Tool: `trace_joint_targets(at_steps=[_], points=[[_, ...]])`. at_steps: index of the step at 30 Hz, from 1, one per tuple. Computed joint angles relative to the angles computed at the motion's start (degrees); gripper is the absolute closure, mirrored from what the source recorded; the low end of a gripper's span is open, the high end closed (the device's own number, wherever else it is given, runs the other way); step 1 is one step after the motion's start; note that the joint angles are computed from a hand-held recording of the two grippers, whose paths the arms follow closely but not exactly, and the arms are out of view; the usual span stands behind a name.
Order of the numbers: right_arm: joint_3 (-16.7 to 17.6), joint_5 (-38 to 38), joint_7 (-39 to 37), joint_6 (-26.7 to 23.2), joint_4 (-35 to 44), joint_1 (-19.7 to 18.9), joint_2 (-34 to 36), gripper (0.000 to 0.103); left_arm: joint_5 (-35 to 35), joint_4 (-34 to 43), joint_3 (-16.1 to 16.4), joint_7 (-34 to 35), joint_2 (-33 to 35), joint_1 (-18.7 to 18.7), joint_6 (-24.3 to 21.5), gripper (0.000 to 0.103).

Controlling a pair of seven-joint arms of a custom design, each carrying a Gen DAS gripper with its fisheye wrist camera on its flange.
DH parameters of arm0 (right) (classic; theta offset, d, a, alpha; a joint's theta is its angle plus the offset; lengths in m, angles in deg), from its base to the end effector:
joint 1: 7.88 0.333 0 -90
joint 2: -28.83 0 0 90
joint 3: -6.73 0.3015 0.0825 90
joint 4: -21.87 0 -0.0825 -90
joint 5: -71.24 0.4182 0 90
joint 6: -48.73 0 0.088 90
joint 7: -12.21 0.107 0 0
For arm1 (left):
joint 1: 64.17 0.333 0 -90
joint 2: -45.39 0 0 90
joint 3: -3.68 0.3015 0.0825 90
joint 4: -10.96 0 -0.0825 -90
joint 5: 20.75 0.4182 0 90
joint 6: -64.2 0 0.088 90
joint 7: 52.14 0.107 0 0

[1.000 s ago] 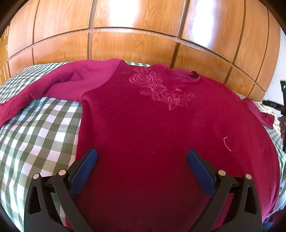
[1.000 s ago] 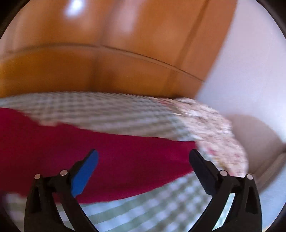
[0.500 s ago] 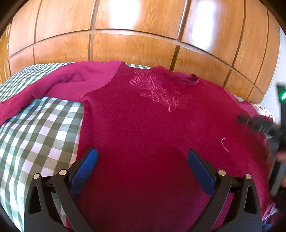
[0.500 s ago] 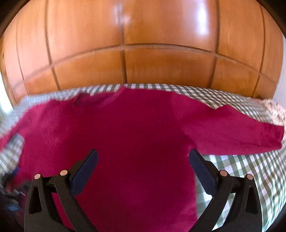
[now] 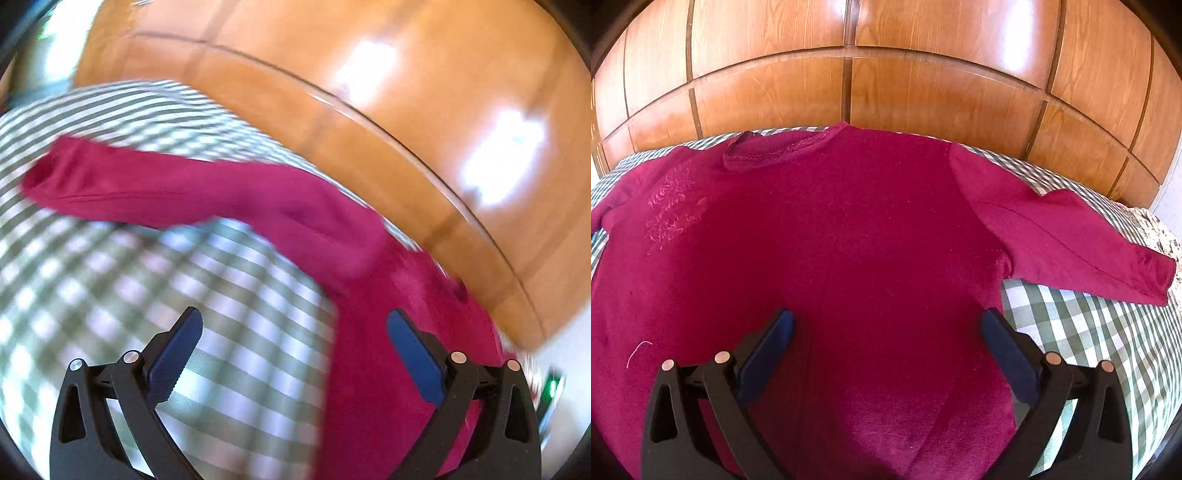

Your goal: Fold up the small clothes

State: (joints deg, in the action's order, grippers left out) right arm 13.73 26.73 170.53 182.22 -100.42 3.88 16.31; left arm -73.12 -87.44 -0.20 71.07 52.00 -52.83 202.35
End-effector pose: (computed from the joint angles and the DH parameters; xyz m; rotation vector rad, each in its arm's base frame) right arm 0.5351 0.1727 0.5228 -1.4130 2.1986 -0.9596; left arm 0.6693 0.0850 0.5553 -1.9612 1.8122 -1.3545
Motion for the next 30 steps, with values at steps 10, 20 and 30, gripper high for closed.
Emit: trace_joint_targets(at_steps=[10,20,30], points=[[-0.01,-0.31,-0.14,-0.23,0.12,-0.12,0.13,0.002,6.11,13.74,0.35,-24.51,11.93,4.7,2.05,0.033],[-0.06,-0.53,-0.1,-0.24,0.06,-0.14,0.12,0.002,5.72,24.69,-1.69,-37.69,20.8,8.91,-1.72,0.093],[0.08,-0.99,-0.02,-0.58,-0.02,-0.21,0.14,0.002,17.52,36.87,-2.66,-37.82,26.93,9.63,0.85,0.095]])
